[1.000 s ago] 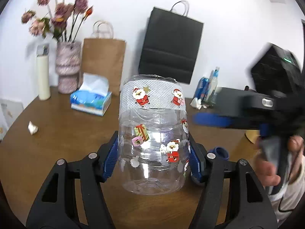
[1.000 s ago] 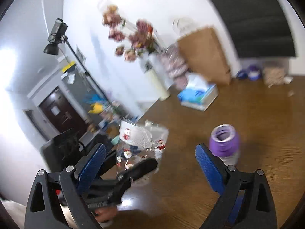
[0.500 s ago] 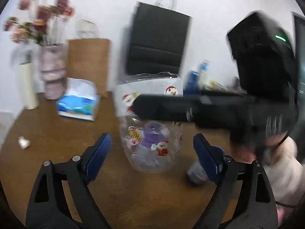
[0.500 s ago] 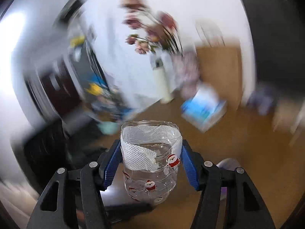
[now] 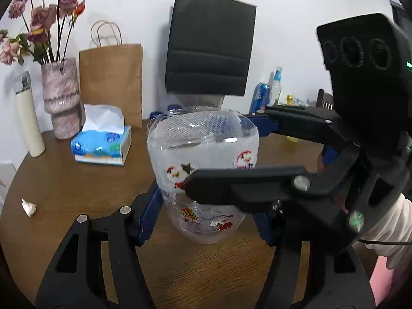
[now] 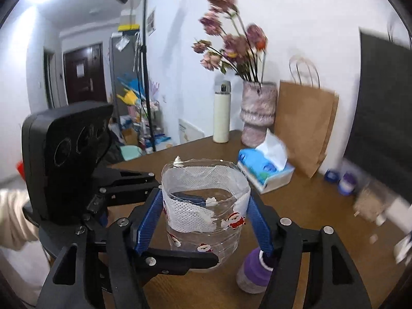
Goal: Flip cup upright
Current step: 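Grasp the upright cup with the right gripper while the left gripper holds it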
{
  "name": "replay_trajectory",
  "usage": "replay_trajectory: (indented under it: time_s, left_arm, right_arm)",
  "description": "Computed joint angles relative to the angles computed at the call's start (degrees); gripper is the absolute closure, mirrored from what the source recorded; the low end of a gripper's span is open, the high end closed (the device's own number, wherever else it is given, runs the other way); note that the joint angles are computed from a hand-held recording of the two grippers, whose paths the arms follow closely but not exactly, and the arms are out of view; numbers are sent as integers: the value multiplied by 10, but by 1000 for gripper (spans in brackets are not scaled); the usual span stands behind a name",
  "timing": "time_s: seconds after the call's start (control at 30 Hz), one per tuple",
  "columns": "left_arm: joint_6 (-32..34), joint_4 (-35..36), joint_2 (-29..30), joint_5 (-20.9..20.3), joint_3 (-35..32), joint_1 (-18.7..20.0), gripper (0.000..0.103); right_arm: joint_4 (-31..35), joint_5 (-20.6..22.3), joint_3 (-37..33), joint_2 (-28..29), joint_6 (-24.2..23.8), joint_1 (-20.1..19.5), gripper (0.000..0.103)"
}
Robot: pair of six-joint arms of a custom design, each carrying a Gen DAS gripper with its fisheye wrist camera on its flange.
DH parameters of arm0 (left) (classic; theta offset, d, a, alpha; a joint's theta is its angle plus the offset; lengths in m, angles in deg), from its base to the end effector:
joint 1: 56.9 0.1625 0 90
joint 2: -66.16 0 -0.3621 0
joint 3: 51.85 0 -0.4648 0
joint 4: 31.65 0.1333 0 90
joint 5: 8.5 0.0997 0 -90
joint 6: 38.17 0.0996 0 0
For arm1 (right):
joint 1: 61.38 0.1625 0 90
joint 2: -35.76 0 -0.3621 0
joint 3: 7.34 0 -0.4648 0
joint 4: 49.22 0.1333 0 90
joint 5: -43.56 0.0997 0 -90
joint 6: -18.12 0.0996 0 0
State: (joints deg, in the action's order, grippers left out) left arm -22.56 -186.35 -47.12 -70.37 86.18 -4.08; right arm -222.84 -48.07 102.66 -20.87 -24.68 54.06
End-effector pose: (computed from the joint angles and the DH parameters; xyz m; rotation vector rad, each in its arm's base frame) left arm -0.1053 -0.4371 0.2972 0.9442 2.4354 -1.0507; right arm 0.3810 -0.4973 0.0561 1.6366 -2.4355 0.7777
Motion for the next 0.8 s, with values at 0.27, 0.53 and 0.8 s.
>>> replay_trajectory:
  time_s: [0.27,0.53,0.8]
  left_arm:
    - [19,-17,4,32,16,-15,44]
    - [-8,73,-148,65,105,-82,45]
    - [-140,308,-309,34,172,-98,45]
  right_arm:
    - [15,76,15,-17,34,-43,32]
    - [-215,32,154,-47,-36,7,32]
    - [-225,25,247,-88,14,-4,34]
